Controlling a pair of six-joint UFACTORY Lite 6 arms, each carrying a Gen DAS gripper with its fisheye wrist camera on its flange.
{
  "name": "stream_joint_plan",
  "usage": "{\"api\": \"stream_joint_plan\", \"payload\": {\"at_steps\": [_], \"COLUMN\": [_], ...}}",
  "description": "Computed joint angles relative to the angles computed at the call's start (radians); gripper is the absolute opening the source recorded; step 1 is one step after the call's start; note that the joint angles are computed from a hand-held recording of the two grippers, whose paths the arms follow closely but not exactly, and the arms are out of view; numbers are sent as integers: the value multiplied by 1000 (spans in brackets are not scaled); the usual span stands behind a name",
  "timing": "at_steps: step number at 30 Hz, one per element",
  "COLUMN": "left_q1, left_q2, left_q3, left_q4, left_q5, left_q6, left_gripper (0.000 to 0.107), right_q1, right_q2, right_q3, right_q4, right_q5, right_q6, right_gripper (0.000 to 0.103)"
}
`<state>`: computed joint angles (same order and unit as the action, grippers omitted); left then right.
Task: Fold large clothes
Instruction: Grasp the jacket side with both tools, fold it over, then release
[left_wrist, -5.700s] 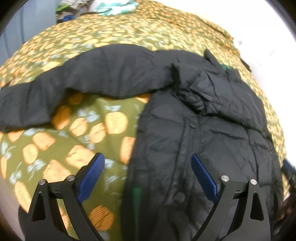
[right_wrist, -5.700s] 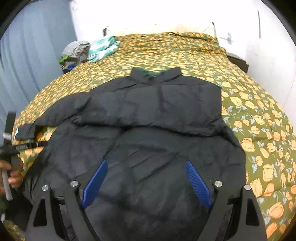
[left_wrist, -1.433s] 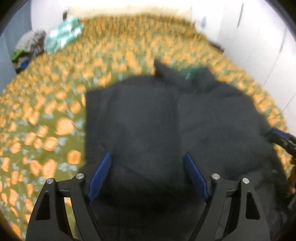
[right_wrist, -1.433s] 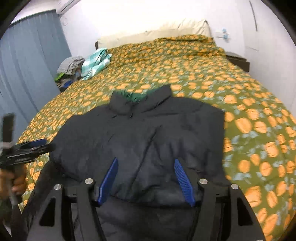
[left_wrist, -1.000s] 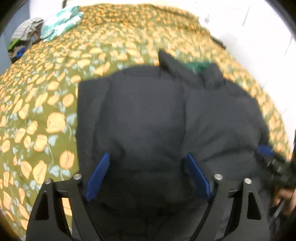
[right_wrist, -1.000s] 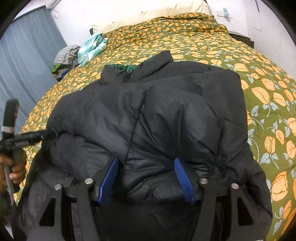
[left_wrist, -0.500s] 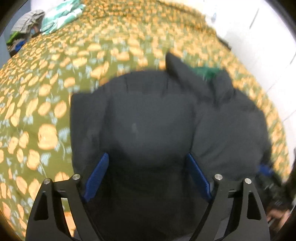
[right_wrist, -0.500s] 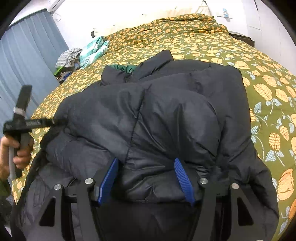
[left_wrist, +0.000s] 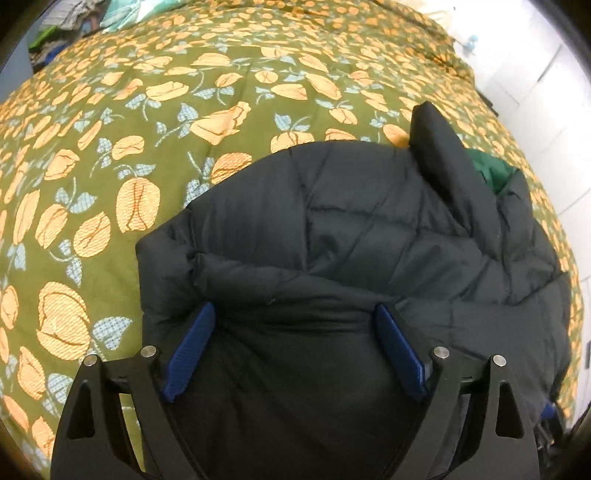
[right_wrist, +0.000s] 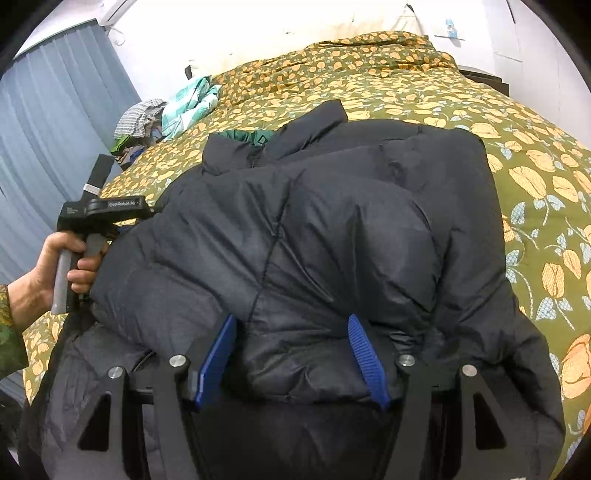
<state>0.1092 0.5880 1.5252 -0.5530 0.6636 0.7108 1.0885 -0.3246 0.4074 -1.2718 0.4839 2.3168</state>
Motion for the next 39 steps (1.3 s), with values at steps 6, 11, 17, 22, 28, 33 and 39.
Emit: {"api": "stream_joint_plan", "payload": {"at_steps": [6, 11, 17, 22, 28, 33, 39], "left_q1": [23, 211, 404, 621, 597, 542, 644], "left_q2": [-154, -505, -684, -686, -331, -74, -40], "left_q3": [-116, -444, -677, -614, -369, -216, -243], "left_q4": [5, -145, -144, -209, -196, -146, -414], "left_q5": [-6, 108, 170, 282, 48, -31, 73], "left_q6": [63, 437, 611, 788, 784, 826, 1099], "left_gripper": [89, 99, 97, 100, 100, 103, 103], "right_q1": [-11, 23, 110, 363, 546, 585, 563], "right_q2": [-7, -63, -60, -77, 22, 114, 203], "right_q3": [10, 91, 124, 202, 250, 318, 407], "right_q4": [67, 359, 444, 441, 519, 573, 633], "right_q5": [-4, 94, 191, 436, 526, 526, 533], "right_q6": [-73, -353, -360, -238, -58, -2, -102], "right_gripper": [65, 65, 65, 65, 65, 65, 65]}}
